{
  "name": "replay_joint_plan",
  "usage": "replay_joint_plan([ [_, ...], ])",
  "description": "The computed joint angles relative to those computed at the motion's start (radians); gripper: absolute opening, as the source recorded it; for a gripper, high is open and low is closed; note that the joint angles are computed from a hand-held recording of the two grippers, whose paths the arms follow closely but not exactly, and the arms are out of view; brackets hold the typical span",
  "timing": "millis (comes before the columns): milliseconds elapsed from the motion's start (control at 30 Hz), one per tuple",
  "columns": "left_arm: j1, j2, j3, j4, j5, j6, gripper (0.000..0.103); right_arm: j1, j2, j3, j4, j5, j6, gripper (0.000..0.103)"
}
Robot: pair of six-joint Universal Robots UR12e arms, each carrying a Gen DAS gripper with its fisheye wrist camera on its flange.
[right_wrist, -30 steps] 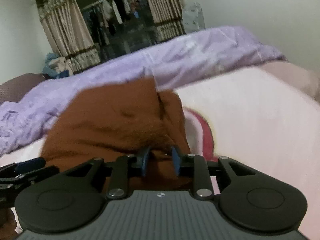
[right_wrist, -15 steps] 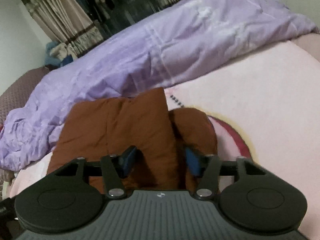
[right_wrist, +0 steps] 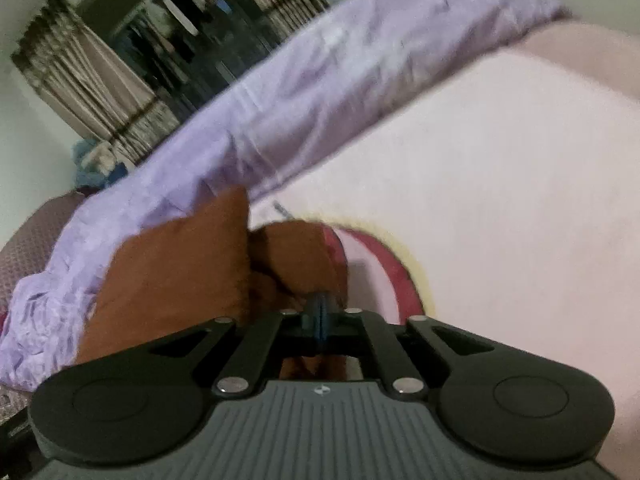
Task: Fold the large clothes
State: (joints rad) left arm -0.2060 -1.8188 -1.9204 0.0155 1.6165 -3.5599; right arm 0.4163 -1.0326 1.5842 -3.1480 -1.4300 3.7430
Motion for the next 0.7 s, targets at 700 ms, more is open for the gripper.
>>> replay_joint_plan([
  [700, -0.122, 0.062, -0.103, 0.000, 0.061, 0.052, 0.097, 0.106, -0.077, 0.112, -0.040, -0.139, -0.294, 0.011],
])
